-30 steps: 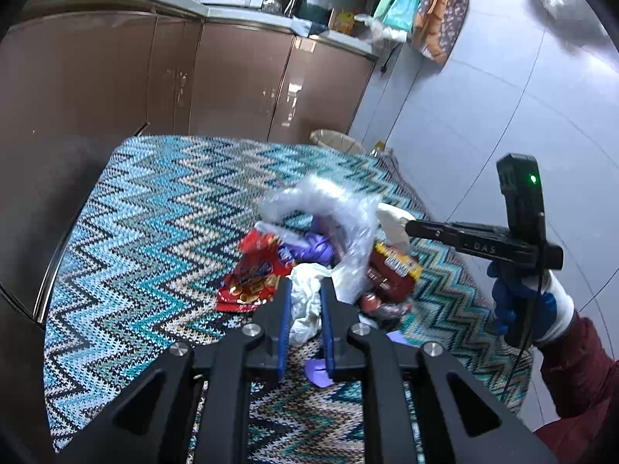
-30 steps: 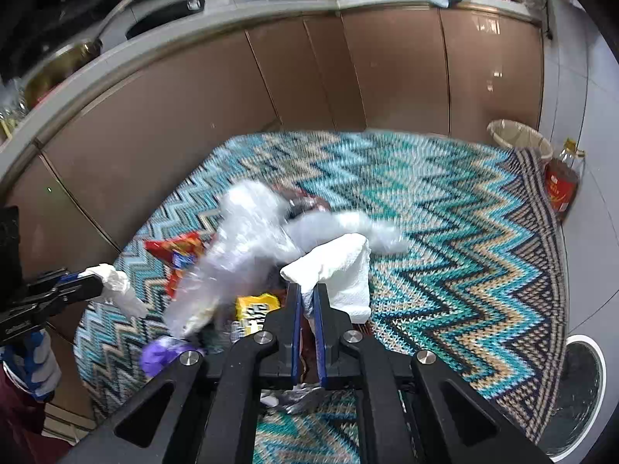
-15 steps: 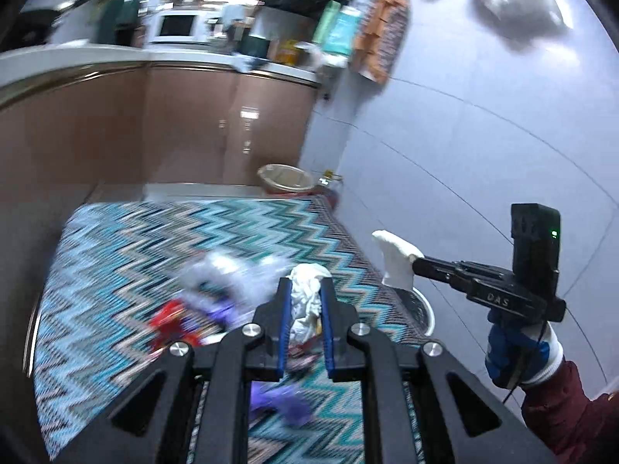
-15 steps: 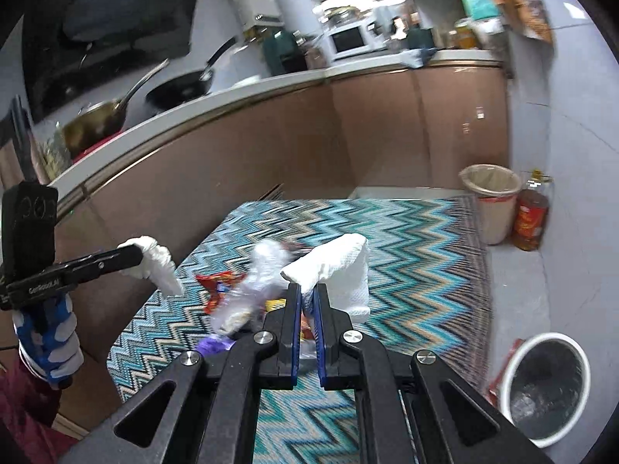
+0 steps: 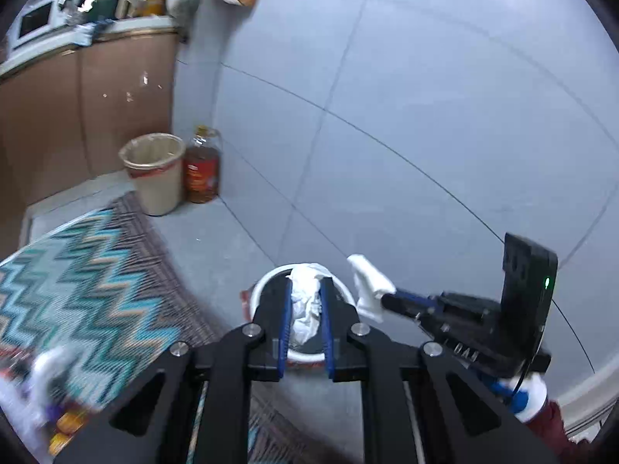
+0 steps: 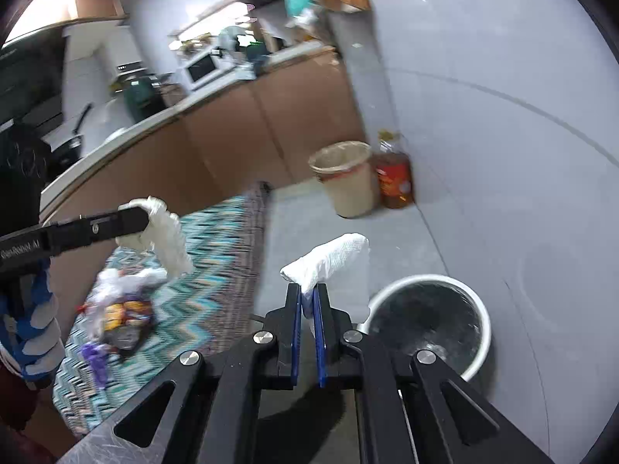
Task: Collect trash
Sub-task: 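Carry both tissues to the white bin and open both tools over it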
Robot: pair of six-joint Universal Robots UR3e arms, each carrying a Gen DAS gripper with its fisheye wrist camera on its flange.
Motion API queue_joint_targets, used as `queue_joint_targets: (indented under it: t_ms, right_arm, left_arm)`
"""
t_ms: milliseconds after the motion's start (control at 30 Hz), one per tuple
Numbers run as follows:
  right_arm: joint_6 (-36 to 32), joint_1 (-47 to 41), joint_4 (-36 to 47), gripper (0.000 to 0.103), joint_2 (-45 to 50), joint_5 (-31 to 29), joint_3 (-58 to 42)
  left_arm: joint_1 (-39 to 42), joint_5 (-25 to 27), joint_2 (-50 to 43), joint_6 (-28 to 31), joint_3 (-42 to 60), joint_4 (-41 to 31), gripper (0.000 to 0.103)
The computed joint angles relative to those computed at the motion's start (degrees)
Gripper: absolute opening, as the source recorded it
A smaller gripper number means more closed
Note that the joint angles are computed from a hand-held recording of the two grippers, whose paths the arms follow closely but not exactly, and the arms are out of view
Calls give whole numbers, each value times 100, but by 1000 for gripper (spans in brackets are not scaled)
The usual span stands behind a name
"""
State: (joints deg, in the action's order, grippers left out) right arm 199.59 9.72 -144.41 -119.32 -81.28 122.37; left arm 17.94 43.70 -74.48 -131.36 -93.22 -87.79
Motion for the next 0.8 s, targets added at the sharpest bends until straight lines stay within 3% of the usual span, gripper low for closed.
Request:
queue_joint_targets:
  t_ms: [67, 133, 267, 433, 500, 600, 800]
  right_arm:
    - [-308, -822, 31, 7, -229, 607, 423]
    - [-503, -1284, -62, 7, -236, 903, 698]
    - [-844, -1935, -380, 7, 65, 1254, 1038]
    - [-1178, -2542, -837, 9, 620, 1533, 1403]
    - [-1244, -2628, -1003, 9, 817, 1500, 1500]
    - [-1384, -2803, -1164, 10, 989, 1522, 1663]
    - [-1407, -2934, -1175, 19, 941, 1393, 1853]
  left_arm:
    - [-833, 287, -715, -994, 6, 1232, 13]
    - [-1367, 504, -1198, -1626, 34, 1999, 15]
    - [-2153, 907, -2285, -2454, 414, 3042, 15]
    - [-2585, 1172, -3434, -2894, 1026, 3445, 17]
    - [-2662, 1224, -3762, -3012, 1208, 3504, 23]
    - [-2728, 1247, -4095, -3126, 1396, 3561, 35]
    - [-2755, 1166, -4400, -3180, 1558, 3581, 38]
